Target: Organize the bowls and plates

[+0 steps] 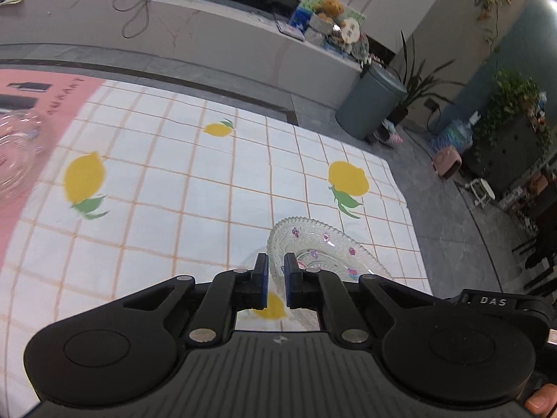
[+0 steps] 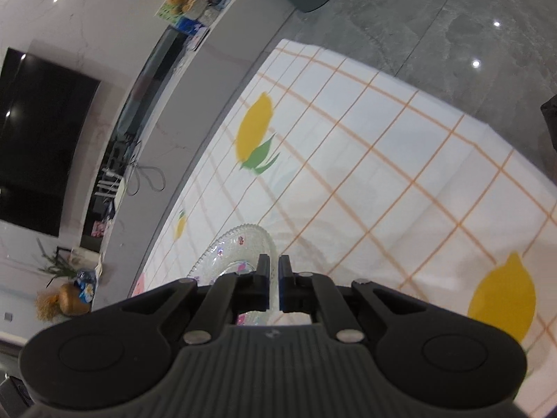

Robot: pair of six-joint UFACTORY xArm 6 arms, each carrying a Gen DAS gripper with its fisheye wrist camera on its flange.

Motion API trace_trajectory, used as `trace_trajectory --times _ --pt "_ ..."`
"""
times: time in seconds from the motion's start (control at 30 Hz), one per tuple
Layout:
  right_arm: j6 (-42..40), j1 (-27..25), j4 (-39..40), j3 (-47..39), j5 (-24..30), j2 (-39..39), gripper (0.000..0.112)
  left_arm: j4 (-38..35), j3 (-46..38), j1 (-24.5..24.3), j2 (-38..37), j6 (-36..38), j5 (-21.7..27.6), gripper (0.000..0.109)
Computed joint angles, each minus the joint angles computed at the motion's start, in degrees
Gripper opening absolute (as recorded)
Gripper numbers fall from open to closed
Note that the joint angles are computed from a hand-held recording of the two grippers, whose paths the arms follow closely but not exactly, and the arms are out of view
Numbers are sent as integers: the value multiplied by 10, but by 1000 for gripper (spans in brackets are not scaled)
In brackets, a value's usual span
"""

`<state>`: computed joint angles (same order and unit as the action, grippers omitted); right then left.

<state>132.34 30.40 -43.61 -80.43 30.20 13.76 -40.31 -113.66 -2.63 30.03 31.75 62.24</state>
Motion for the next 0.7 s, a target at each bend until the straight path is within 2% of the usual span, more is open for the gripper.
trace_trajectory --times 0.2,0.7 --pt "-16 25 5 -12 9 -3 2 -18 100 23 -76 19 -25 9" --pt "-39 98 -11 -6 28 -19 2 -64 269 98 -206 94 -13 9"
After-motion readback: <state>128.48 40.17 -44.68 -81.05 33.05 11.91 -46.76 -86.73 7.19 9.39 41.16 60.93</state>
